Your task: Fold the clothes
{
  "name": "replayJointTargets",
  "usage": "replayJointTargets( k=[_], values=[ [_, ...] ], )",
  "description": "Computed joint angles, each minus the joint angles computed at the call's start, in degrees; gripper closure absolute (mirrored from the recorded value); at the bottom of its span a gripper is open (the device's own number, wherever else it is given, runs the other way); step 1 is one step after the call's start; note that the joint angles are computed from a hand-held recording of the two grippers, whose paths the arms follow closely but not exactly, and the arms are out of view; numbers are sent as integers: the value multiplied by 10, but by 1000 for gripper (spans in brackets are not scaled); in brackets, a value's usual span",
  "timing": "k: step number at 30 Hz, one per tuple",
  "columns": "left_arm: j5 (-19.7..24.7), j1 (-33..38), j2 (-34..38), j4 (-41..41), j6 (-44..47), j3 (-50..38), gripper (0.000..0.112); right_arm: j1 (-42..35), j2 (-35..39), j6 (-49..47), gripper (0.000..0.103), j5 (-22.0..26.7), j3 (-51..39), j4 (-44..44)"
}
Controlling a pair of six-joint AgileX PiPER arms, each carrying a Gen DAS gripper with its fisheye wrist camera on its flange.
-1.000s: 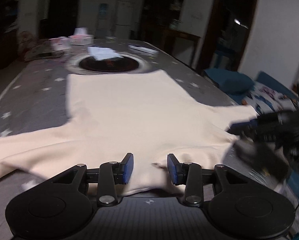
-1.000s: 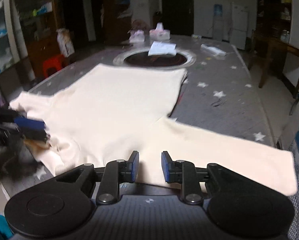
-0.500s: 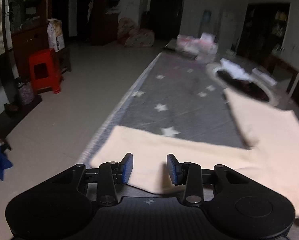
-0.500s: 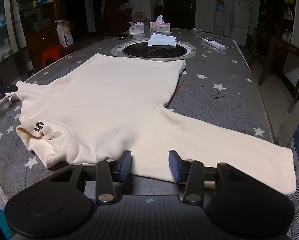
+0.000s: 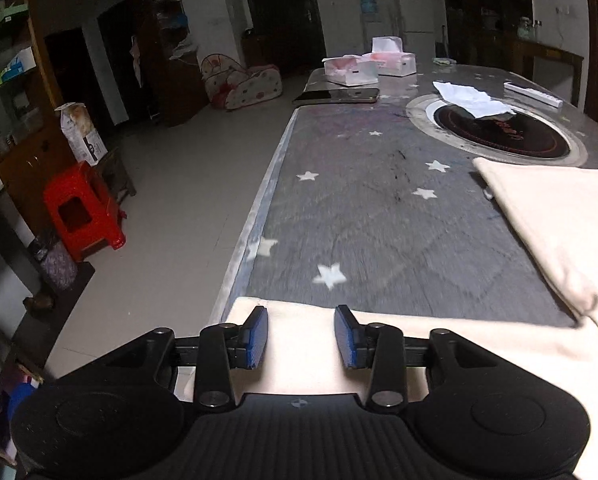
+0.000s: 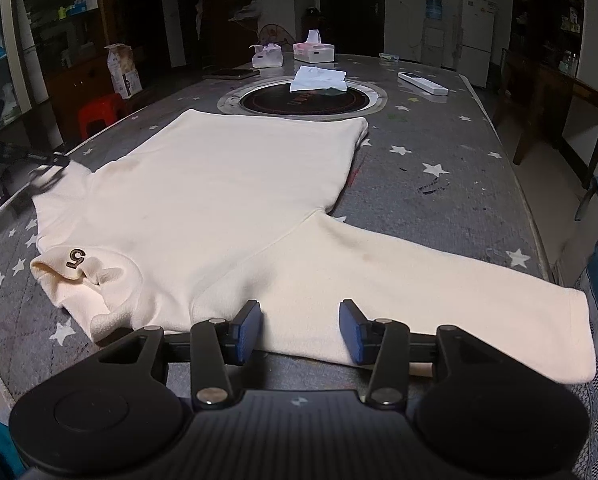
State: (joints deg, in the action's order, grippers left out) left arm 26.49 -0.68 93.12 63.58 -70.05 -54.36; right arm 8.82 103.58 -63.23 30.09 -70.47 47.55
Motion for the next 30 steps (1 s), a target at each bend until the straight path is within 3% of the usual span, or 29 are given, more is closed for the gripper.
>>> replayJointTargets(
  k=[5,10,15,21,25,30],
  values=[
    [-10,11,5,13,-12,-4,68,0,1,1,59,0,-1,0],
    [19,-24,-31,18,-50,13,69,2,0,4,59,-3,0,-3],
    [-27,-93,-82,7,-76,43,70,6,-2,-1,54,-12,6,3],
    [-122,-150,-60,-9,-86,29,78,8,-2,-8,50,-15,9,10],
    [-126,-160,-16,-40,-70,-4,78,6,-1,-15,50,-13,9,16],
    [-124,-152,-9,-79,-46,4,81,2,0,-31,50,-12,12,33]
  ],
)
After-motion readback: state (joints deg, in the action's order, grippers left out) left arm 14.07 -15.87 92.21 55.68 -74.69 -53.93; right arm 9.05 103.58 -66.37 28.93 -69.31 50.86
